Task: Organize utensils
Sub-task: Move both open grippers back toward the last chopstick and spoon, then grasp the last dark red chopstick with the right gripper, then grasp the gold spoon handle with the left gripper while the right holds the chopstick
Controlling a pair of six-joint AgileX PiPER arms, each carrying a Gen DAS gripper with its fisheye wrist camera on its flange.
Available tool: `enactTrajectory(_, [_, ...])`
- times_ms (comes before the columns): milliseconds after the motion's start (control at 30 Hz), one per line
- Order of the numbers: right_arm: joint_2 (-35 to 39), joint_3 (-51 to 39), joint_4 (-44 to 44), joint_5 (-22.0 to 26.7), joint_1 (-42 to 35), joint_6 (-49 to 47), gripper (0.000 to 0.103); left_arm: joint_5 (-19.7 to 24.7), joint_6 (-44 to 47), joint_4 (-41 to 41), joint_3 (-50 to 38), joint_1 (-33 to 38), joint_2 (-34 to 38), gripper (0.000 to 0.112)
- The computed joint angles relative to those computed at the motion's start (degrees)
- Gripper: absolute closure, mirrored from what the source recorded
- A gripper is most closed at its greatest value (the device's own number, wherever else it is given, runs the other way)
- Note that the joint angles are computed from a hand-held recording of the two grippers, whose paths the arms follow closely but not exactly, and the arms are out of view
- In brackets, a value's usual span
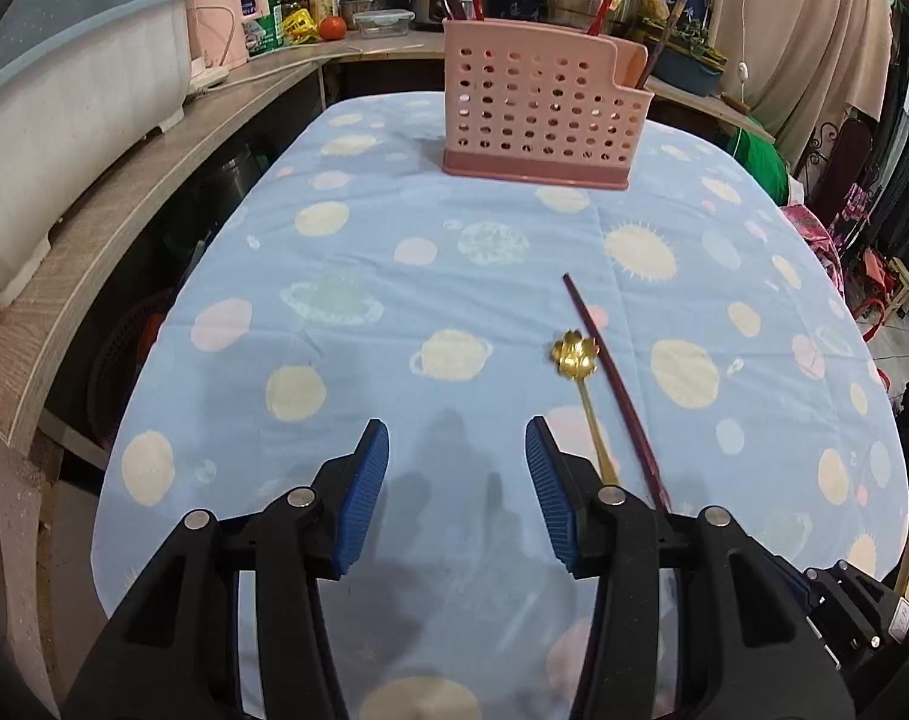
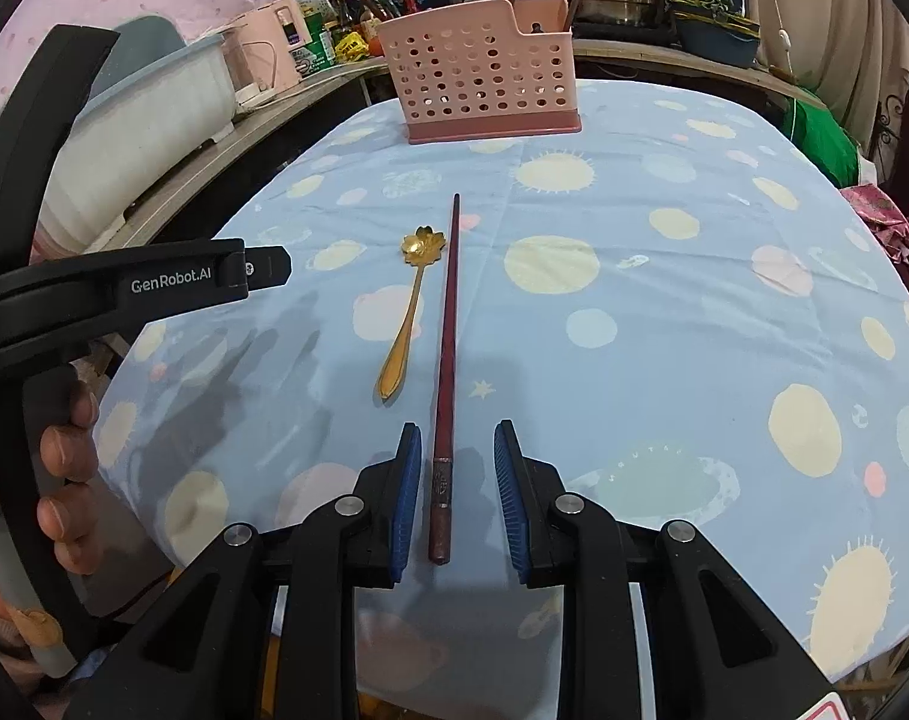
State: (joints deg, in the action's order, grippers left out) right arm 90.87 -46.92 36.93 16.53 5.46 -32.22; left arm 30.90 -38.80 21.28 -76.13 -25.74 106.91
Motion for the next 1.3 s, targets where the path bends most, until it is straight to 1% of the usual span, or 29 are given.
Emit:
enactTrajectory(167, [0.2, 1.3, 0.9, -0.2, 0.4, -1.0, 0.078, -0.2, 0.3, -0.8, 1.5, 0.1, -0.2, 0.067])
enactTrajectory(333, [0.0, 2.7, 1.7, -1.6, 0.6, -2.0, 0.083, -0.2, 1.0, -1.8, 2.0, 0.1, 0.1, 0.067])
enactTrajectory(433, [-0.1, 3.0, 0.9, -2.3, 0.5, -1.0, 0.091, -0.1, 1.5, -2.3, 1.8, -0.1, 0.4, 0.067])
enactTrajectory(467, [-0.1, 3.1, 0.3, -2.6, 0.5, -0.4, 0.095, -0.1, 1.7, -2.5, 1.8, -0.2, 0.4, 0.067])
enactTrajectory(500, [0.0, 3.1, 0.5, -2.8, 0.2, -0.7, 0.096, -0.1, 1.9, -2.6, 1.8, -0.3, 0.5, 0.067])
enactTrajectory(533, [0.0, 3.2, 3.1, -2.5, -0.3, -3.3, 0.096, -0.1, 2.0, -2.8, 1.7, -0.4, 0.5, 0.067])
enactTrajectory(567, [0.0, 3.3, 3.6, -2.7, -0.4, -3.6, 0.096, -0.1, 2.4, -3.1, 1.7, -0.5, 0.6, 0.067])
enactTrajectory(667, [-0.2, 3.7, 1.0, -4.3, -0.5, -0.1, 0.096, -0.1, 3.3, -4.1, 1.6, -0.8, 0.8, 0.067])
enactTrajectory(733, [-0.1, 3.7, 1.6, -4.6, -1.9, 0.7, 0.096, -0.2, 4.5, -5.3, 1.6, -1.0, 0.8, 0.065])
enactTrajectory(833, [0.4, 3.2, 8.7, -2.9, -5.1, -5.8, 0.096, -0.4, 5.8, -6.8, 1.3, -1.7, 1.1, 0.060])
enactTrajectory(900, [0.6, 3.1, 11.1, -2.3, -6.1, -8.2, 0.096, -0.3, 6.5, -7.6, 0.5, -2.5, 1.8, 0.057])
enactTrajectory(1133, [0.7, 3.4, 15.7, -1.8, -6.7, -13.1, 0.096, 0.7, 9.6, -11.6, -3.1, -4.5, 5.6, 0.057])
enactTrajectory(1200, [0.8, 3.4, 16.8, -1.6, -6.9, -14.4, 0.096, 0.6, 9.1, -11.4, -3.3, -5.0, 6.2, 0.058])
enactTrajectory(1233, [0.8, 3.5, 17.1, -1.6, -6.9, -14.6, 0.096, 0.3, 7.7, -9.8, -3.1, -5.4, 6.2, 0.059])
enactTrajectory(1300, [0.8, 3.5, 17.3, -1.8, -6.8, -14.8, 0.096, 0.3, 8.0, -9.8, -3.1, -5.7, 6.1, 0.068])
